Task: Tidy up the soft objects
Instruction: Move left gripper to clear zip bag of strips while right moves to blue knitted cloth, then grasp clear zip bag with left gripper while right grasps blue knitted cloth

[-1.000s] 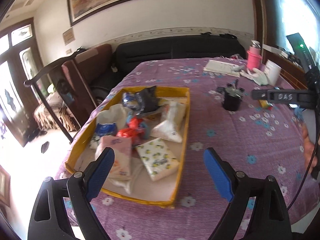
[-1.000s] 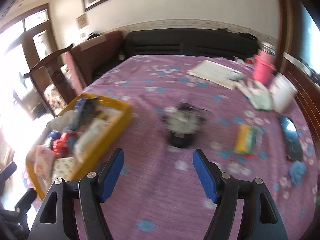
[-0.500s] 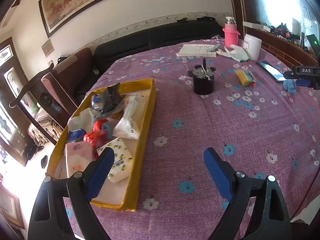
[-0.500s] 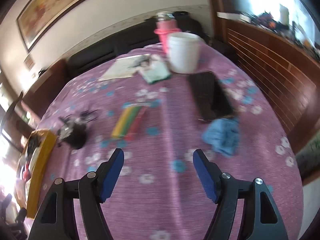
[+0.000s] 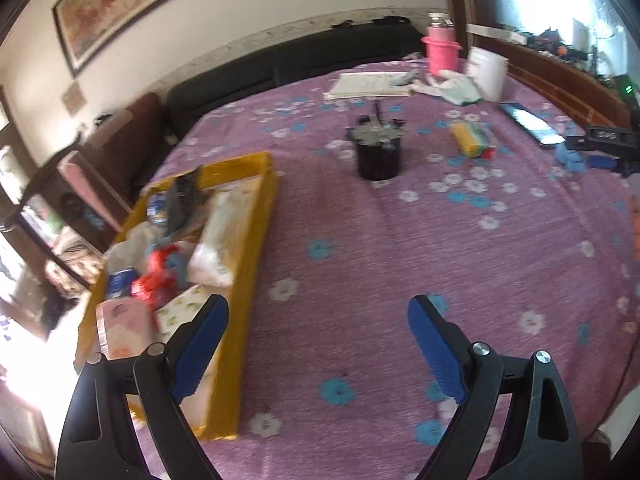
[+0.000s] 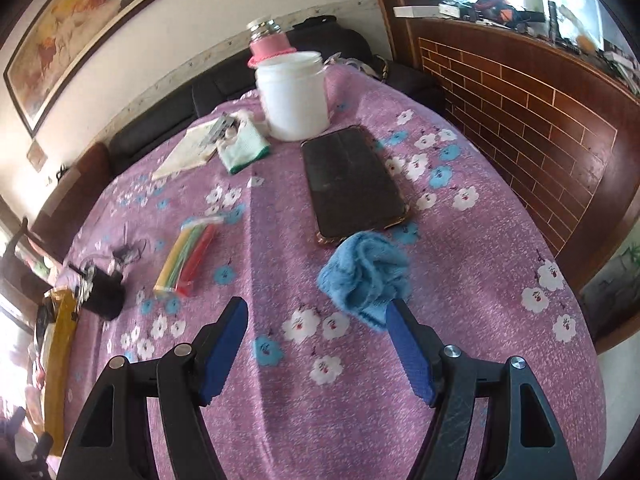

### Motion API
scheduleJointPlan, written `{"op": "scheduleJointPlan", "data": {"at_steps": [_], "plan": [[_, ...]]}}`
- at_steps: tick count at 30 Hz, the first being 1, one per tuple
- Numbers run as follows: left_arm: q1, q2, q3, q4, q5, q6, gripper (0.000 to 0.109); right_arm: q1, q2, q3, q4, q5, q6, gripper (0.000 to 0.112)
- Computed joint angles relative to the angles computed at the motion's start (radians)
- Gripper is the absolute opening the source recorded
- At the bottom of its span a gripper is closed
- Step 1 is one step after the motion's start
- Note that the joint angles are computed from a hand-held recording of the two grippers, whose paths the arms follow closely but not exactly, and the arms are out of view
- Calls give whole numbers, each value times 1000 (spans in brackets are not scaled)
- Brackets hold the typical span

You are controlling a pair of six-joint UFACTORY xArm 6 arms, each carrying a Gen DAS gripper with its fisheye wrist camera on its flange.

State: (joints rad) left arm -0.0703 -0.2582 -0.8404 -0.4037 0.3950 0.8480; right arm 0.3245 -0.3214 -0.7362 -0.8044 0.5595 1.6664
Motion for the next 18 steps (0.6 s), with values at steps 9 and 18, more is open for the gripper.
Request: {"op": "scheduleJointPlan", "data": {"at_steps": [9, 18], "plan": [[-86, 49, -101, -73, 127, 20, 90, -69, 26, 26, -51, -71, 94, 75], [-228, 186, -274, -85, 247, -41, 90, -88, 80, -17, -73, -41, 42, 75]]}}
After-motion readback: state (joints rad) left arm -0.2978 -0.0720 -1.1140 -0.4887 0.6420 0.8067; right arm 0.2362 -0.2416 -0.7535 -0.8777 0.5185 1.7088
